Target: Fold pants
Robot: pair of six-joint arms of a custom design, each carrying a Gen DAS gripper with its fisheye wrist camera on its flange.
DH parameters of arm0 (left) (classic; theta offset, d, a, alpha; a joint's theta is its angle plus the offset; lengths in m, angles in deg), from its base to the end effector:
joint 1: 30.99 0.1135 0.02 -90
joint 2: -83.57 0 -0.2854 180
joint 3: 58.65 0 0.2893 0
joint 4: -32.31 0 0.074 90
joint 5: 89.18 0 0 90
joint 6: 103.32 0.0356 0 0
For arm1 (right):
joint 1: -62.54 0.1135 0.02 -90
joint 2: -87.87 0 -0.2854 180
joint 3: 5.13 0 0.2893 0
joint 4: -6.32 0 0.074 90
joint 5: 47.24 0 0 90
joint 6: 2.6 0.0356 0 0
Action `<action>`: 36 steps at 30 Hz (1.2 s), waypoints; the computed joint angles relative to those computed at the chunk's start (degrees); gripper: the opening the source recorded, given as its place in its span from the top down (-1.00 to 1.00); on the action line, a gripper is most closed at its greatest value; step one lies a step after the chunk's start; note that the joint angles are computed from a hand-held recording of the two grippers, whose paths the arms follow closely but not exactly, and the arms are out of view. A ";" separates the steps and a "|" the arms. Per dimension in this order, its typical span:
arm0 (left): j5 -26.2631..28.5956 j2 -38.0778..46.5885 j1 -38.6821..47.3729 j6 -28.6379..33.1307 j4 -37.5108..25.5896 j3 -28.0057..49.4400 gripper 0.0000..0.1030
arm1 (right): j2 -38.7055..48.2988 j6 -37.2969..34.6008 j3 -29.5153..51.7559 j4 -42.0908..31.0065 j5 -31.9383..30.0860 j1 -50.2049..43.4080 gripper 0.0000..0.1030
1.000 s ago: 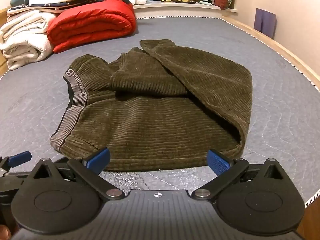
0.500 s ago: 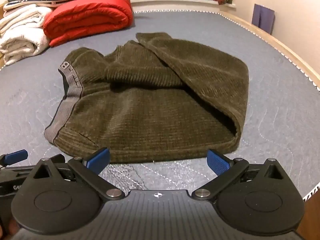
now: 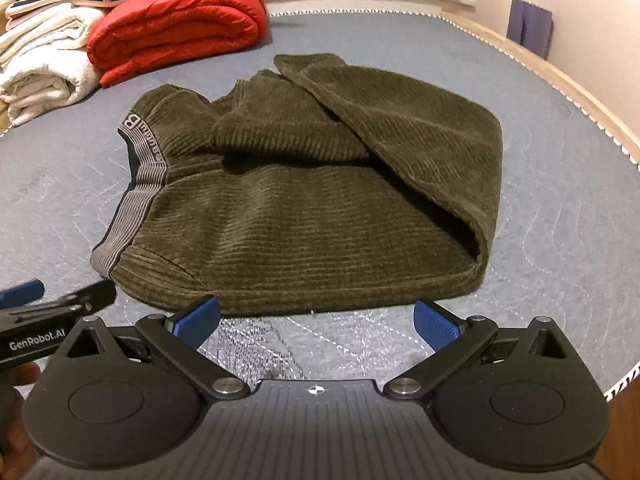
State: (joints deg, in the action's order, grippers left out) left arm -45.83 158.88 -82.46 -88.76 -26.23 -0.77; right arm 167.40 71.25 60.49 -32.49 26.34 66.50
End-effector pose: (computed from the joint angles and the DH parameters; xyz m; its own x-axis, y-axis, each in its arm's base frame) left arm 0.1744 -0.1775 0.2074 -0.5654 -0.3566 -0.7438 -0.4775 0.8767 -0.0573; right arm 0.3130 0.0318 0.2385 -0.6965 -0.3157 -0.6444 -0.4485 0.8925 0.0476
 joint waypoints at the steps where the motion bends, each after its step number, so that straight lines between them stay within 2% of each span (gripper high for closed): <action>1: -0.37 -0.06 -0.13 -0.02 -0.15 0.18 -1.00 | -0.24 -0.11 -0.29 0.51 0.39 0.18 -0.99; 5: -4.05 -2.58 -2.36 3.23 3.08 -1.66 -1.00 | -0.68 0.12 -0.60 1.26 0.50 0.25 -0.98; 9: -11.60 -3.30 -5.81 3.18 5.53 -2.89 -1.00 | -1.44 -0.10 -1.38 2.67 0.73 0.36 -0.98; 12: -15.40 -1.80 -7.46 1.60 4.04 -2.09 -1.00 | -1.73 -0.13 -1.77 3.46 0.98 0.47 -0.98; 16: -11.88 -3.64 -5.74 6.82 8.14 -3.36 -1.00 | -2.03 -0.08 -2.12 4.04 0.99 0.68 -0.98; 20: -7.88 -4.59 -4.18 7.01 8.43 -4.45 -1.00 | -2.37 -0.42 -2.65 4.67 1.15 1.10 -0.98; 36: -6.37 -4.26 -3.17 7.03 8.39 -4.87 -1.00 | -2.37 -1.13 -2.92 4.69 0.93 1.58 -0.98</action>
